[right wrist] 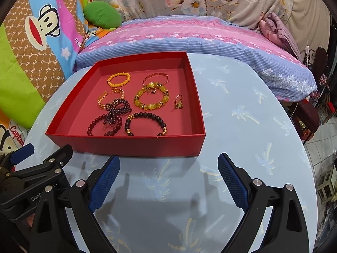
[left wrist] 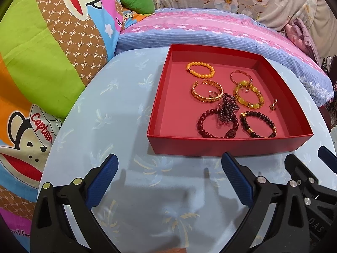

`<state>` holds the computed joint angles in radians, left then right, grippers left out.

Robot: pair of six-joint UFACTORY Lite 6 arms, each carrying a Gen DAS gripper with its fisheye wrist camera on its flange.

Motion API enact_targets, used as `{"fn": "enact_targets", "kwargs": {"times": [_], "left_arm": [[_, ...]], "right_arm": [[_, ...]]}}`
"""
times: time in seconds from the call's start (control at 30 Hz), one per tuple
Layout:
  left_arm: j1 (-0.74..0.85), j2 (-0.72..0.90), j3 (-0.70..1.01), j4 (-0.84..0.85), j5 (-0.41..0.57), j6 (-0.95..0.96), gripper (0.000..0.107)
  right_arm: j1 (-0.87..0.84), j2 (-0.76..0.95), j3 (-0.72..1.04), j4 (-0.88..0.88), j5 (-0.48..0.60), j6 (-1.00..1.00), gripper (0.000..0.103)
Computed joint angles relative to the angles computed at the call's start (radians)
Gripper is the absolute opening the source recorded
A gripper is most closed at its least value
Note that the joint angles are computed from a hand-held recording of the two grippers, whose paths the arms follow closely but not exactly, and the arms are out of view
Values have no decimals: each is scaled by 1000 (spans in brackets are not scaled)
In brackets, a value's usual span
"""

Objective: Organize jewelry

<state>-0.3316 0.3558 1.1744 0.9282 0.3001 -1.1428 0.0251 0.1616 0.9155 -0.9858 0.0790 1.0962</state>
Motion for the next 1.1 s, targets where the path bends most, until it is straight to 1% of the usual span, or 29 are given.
{"fn": "enact_targets", "kwargs": {"times": [0.07,0.3,0.5,0.57,0.7,0.83,1.1], "left_arm": [[1,2,0,-3,-2,1,94],[-5,4,-2,10,-1,-13,94],[-6,4,-4,26,-1,-33,94],[-7,4,-6,32,-3,-42,94],[-10,5,-5,24,2,-34,94],[-9,5,-5,4,2,-13,94],[-7,8,-1,-26,-1,21,94]], "right_arm": [[-1,0,2,-30,2,30,90],[-4,0,4,11,2,-13,90],[-4,0,3,-10,1,8,90],[-5,1,4,7,0,-9,90],[-6,1,5,27,0,-30,90],[-5,0,2,-5,0,2,90],[-7,-1,2,11,0,-14,90]]}}
